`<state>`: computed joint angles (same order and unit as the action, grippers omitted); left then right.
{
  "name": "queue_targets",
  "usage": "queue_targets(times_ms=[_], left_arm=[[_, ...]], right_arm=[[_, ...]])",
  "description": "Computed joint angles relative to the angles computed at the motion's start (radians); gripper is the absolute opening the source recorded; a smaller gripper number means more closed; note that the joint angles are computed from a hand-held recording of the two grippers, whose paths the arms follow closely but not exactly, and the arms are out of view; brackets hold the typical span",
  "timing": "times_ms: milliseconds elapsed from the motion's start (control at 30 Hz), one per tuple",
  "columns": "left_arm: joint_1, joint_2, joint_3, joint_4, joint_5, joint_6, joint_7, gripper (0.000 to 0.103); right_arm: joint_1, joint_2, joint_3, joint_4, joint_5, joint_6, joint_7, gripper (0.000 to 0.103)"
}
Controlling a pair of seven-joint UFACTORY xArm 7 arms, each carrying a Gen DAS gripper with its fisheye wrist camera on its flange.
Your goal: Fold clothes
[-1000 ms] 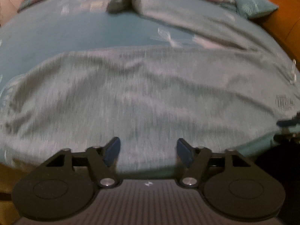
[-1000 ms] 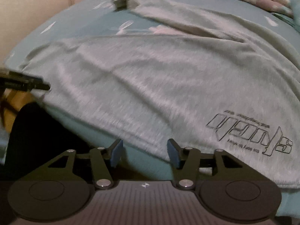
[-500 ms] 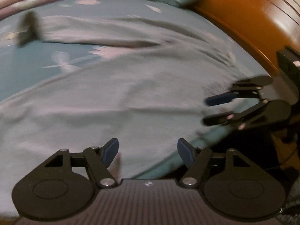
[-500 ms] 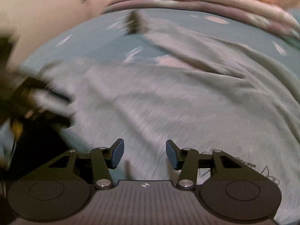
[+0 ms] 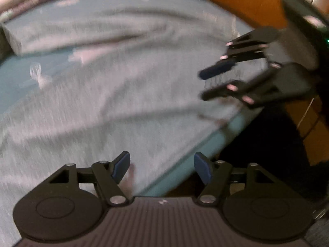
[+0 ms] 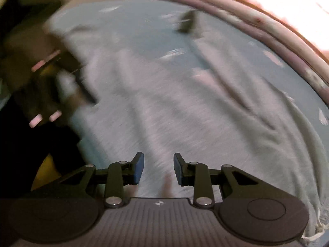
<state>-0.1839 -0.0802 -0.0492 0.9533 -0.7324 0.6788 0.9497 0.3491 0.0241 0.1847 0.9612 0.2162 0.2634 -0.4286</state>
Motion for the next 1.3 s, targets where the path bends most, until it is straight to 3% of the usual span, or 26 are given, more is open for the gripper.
queue_targets(times_ms=[67,200,367,433,600,700,767,867,967,1067,1200,1300], left_arm=[[-0.003,0.025,-0.003,0.022,-0.028,-0.012,-0.007,0.069],[0.011,0.097,-0.017,0.067,0.076,0.007,-0.171,0.069],[0.038,0.054,-0.011,0.038,0.049,0.064,-0.191,0.069],[0.044,0.037,-0.005,0.029,0.052,0.087,-0.204,0.069],[0.052,0.032,0.001,0.036,0.101,0.099,-0.224,0.069],[0.050,0.018,0.002,0.021,0.123,0.043,-0.217,0.069],[0.053,0.023,0.009,0.022,0.108,0.017,-0.216,0.070],[0.064,0.047,0.012,0.035,0.160,-0.002,-0.290,0.070],[0.077,0.042,0.017,0.028,0.180,0.030,-0.303,0.072],[0.092,0.022,0.030,0.017,0.172,0.075,-0.291,0.073],[0.111,0.006,0.044,0.028,0.191,0.141,-0.304,0.073],[0.127,-0.031,0.058,0.011,0.203,0.098,-0.301,0.073]], right_arm=[[-0.016,0.058,-0.018,0.070,0.011,-0.016,0.062,0.035],[-0.073,0.230,-0.021,0.276,0.060,0.047,0.167,0.035],[-0.015,0.430,-0.112,0.485,-0.118,0.089,0.391,0.035],[0.018,0.480,-0.159,0.530,-0.197,0.051,0.486,0.035],[0.047,0.516,-0.194,0.602,-0.301,0.073,0.619,0.035],[-0.058,0.443,-0.021,0.521,-0.248,0.024,0.445,0.038],[-0.119,0.434,0.092,0.521,-0.164,0.076,0.286,0.039],[-0.127,0.474,0.168,0.567,-0.091,0.165,0.108,0.039],[0.041,0.543,0.010,0.644,-0.223,0.164,0.187,0.040],[0.108,0.628,-0.073,0.742,-0.269,0.113,0.281,0.055],[0.119,0.745,-0.099,0.949,-0.263,0.212,0.388,0.056],[0.127,0.717,-0.107,0.944,-0.272,0.247,0.442,0.056]])
